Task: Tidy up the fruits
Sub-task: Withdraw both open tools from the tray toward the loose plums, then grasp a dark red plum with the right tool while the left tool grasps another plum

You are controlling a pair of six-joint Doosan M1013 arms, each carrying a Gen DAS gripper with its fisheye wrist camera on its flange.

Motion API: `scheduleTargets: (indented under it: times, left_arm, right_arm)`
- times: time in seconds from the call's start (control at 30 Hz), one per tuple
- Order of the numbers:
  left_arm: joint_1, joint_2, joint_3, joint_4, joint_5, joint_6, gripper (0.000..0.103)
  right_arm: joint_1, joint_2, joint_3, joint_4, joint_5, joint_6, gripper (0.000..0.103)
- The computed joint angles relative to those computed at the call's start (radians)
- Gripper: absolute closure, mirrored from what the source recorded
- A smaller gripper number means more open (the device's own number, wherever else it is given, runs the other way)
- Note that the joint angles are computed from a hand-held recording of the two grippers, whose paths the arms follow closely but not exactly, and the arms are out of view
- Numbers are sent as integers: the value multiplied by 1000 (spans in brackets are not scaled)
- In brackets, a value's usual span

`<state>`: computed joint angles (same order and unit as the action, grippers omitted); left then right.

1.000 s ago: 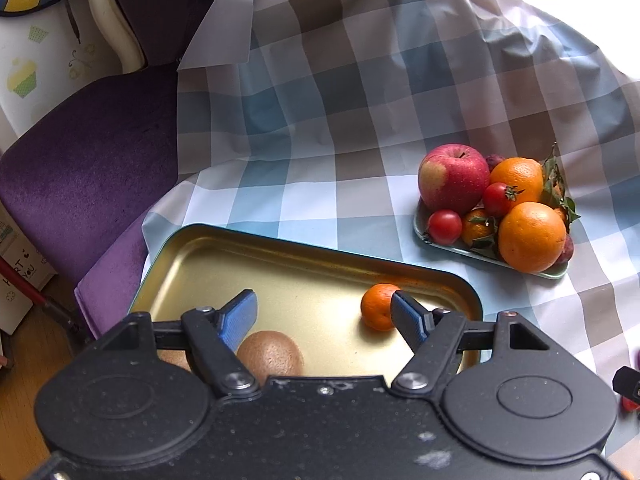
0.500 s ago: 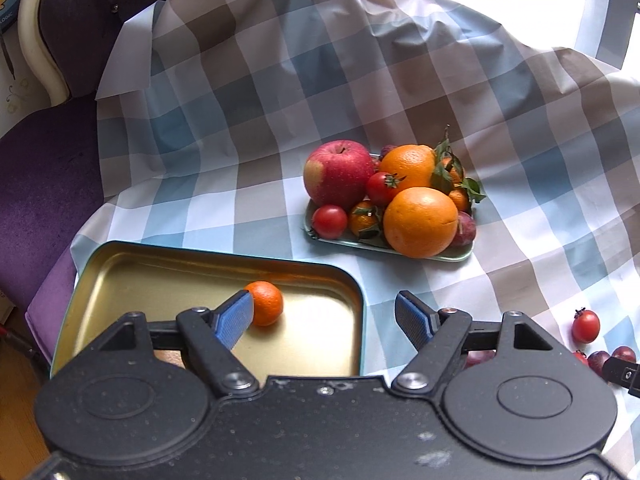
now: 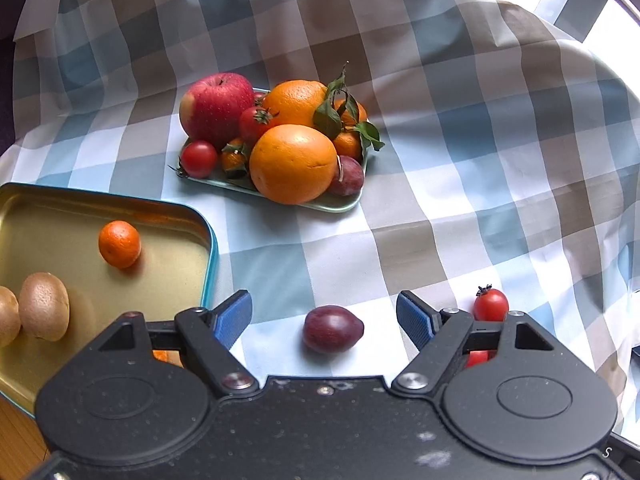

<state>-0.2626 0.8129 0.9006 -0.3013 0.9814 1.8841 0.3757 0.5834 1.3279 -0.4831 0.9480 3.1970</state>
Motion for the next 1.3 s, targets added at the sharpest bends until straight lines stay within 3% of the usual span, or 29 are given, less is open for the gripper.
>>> scheduleTargets:
  times: [0.33, 0.8, 1.0, 1.3]
  left_arm:
    - [-19, 23, -31, 71, 52, -50, 21]
    - [-24, 45, -64, 102, 83, -77, 21]
    - [-26, 50, -71, 108, 89, -81, 21]
    - [-28, 57, -81, 118, 101, -84, 21]
  right_arm:
    - [-39, -23, 46, 22, -21, 76, 54]
    - [-77, 53, -62, 56, 58, -56, 54]
    - [-87, 52, -43, 90, 15, -56, 50]
    - [-78, 73, -68, 92, 61, -110, 51]
